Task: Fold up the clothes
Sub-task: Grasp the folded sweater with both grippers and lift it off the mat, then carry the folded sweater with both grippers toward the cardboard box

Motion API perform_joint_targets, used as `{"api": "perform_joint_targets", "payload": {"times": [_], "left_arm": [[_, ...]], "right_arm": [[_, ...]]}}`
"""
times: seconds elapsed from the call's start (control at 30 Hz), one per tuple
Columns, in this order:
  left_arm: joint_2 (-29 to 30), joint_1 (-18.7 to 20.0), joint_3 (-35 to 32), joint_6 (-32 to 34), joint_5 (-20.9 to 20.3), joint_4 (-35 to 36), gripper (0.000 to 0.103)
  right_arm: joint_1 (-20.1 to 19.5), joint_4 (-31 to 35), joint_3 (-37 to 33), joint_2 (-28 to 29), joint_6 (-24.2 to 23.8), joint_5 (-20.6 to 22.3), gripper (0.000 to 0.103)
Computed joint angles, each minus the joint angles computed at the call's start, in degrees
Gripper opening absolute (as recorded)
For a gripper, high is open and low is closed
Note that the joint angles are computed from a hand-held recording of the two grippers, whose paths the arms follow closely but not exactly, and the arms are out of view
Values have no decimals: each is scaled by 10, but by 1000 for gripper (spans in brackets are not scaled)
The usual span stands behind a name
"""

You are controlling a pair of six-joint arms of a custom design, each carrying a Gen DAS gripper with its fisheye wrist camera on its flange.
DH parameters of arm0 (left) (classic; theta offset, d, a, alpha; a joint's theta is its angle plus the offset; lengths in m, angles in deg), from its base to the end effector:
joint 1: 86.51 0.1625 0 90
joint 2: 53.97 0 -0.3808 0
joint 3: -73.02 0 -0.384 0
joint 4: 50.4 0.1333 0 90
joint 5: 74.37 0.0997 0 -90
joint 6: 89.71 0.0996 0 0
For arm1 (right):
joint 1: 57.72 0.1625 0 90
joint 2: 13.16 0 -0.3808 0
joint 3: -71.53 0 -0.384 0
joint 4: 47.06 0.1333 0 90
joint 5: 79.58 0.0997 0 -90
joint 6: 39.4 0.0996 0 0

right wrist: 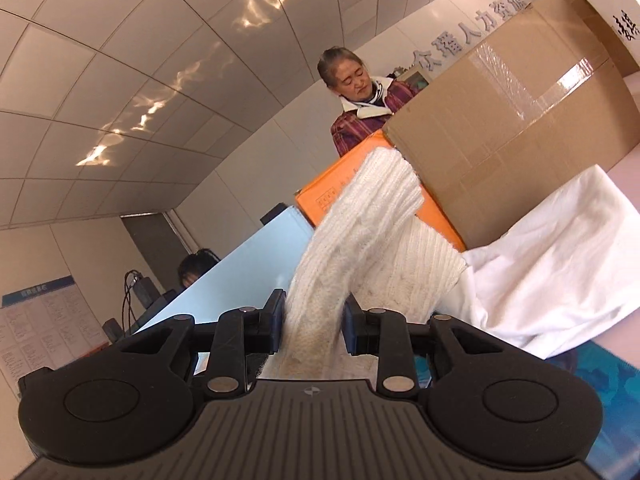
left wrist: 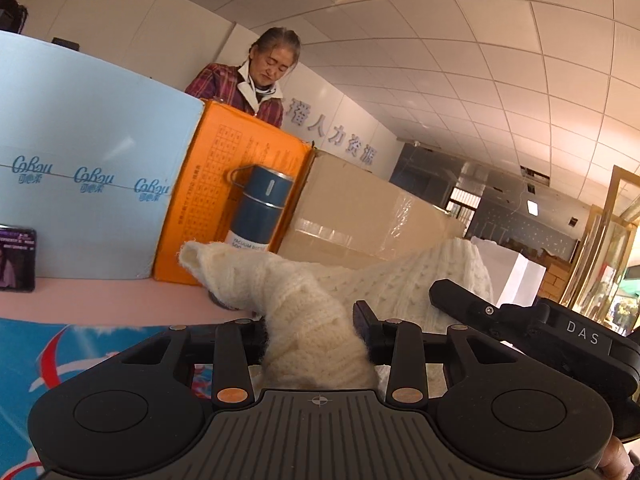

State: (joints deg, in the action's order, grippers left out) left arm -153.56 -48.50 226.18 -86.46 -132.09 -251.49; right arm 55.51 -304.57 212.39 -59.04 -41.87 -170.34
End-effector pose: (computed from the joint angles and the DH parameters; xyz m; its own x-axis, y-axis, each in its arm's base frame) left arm -0.1130 -0.3250 0.2679 -0.8502 0.4068 -0.3342 0.4721 0.3081 -0.8260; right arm 0.2620 -0.2757 0.1185 -0.9179 -0.3943 0.0451 -0.1581 0.2591 -0.9528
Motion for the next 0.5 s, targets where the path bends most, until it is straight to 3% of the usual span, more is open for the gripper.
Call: {"api": "perform_joint_targets", "payload": {"times": [0.13, 0.27, 0.37, 0.5], "left_arm": [[171, 32, -68, 81, -69, -161, 36], [270, 61, -134, 78, -107, -155, 34], [304, 61, -146, 47, -62, -152, 31], [261, 78, -119, -22, -58, -100, 31]], "right_arm": [[-37, -40, -24, 7, -29, 10, 27], [-69, -77, -62, 38, -74, 26, 27], [-77, -49, -80, 34, -71, -20, 26], [-118, -32, -64, 22, -31, -21, 26]]}}
